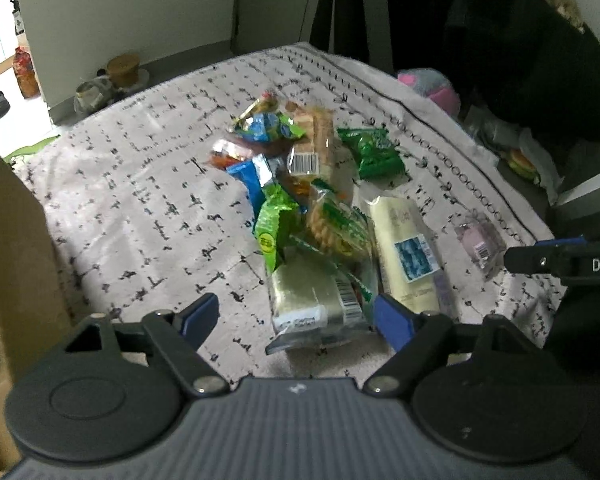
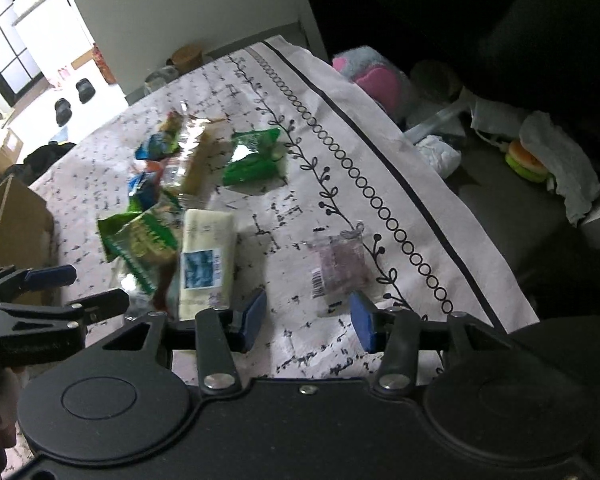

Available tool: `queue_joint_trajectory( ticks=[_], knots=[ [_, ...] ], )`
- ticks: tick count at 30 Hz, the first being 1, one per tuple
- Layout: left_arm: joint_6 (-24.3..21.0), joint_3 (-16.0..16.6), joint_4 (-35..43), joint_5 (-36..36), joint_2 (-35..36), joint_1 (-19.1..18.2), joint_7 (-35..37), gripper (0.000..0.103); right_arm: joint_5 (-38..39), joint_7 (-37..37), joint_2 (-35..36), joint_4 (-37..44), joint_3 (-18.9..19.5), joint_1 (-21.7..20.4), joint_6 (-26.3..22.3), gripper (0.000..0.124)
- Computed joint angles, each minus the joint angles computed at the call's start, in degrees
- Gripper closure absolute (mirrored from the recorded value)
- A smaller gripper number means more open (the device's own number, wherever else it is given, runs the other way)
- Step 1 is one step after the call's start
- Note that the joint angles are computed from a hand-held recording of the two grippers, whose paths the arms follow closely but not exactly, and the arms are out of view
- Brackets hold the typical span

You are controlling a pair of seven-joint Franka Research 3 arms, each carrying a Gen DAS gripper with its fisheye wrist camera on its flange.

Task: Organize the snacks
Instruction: 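Close the left gripper on the clear square bread packet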

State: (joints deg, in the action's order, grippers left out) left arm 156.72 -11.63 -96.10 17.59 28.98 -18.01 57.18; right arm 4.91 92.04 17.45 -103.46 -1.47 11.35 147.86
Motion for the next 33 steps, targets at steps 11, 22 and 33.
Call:
queue_joint_trajectory(
  ticks=[11,22,33],
  knots=[
    [-3.1,0.3,6.3,-0.9,5.3,-1.2,1.0,0.02,-1.8,0.4,4.7,4.7,-0.7,0.2,-2.6,0.076],
    [-7.7,3.6,6.0,4.5,4.7,-3.6,-5.1,0.038,1.0,-0.5,8.3,8.2,-0.2,-0.3,-5.8,0.075],
    [-1.3,3.3,-2.7,8.4,-1.8,-2.5,-9.6,0.043,6.2,-5.1,5.1,3.4,1.9,-2.1,-0.9,0.124]
  ],
)
